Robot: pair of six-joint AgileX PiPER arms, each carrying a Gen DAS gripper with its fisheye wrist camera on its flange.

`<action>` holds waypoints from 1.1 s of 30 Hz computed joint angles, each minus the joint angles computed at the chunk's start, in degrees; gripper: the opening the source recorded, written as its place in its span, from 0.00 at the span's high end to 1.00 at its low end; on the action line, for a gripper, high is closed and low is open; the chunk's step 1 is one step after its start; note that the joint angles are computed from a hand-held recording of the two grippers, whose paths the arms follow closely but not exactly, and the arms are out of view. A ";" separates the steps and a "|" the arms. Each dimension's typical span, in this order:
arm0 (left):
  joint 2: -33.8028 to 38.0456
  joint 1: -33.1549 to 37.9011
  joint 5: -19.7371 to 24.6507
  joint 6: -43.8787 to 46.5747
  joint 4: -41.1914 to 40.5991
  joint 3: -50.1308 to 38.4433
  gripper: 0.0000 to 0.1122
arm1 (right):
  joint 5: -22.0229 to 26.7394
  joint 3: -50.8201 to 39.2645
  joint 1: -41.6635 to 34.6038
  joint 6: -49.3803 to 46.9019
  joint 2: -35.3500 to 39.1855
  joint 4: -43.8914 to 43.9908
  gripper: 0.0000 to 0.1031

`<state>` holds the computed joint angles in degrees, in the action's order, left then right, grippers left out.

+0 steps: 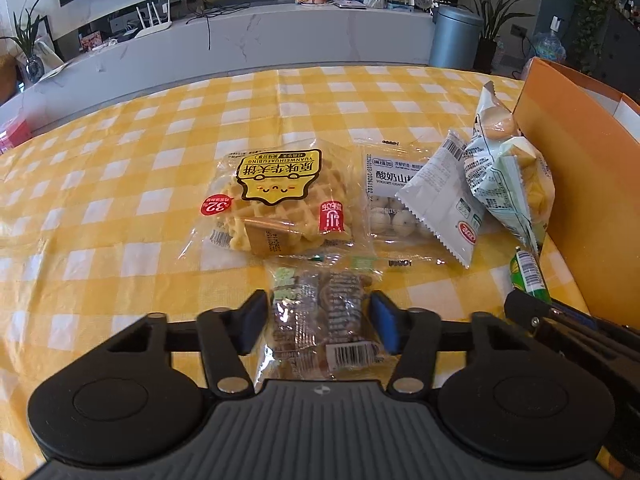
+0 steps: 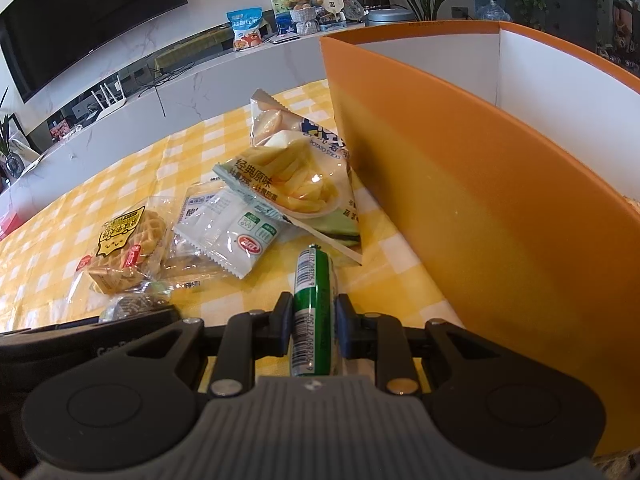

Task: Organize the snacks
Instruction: 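Grasp the small clear bag of brown candies with the left gripper while the right holds the green tube, then carry the green tube and the candy bag over the orange box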

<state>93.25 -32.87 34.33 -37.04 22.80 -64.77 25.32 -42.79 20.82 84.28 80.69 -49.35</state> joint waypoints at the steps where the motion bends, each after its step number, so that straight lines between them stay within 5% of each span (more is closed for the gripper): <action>1: 0.02 -0.10 0.47 0.05 -0.46 -0.25 0.47 | 0.00 -0.02 0.02 -0.01 0.03 0.02 0.80; 8: -2.50 1.73 -2.78 0.51 -3.20 2.99 0.57 | 0.16 0.33 -0.08 0.38 -0.40 -0.09 0.80; 26: -11.10 8.28 -11.88 13.07 -18.96 11.80 0.60 | 1.66 0.41 4.49 1.82 -0.48 -6.16 0.80; 33: -14.75 8.22 -13.00 9.44 -15.54 13.40 0.60 | -4.00 2.33 1.40 -11.09 -5.75 10.49 0.80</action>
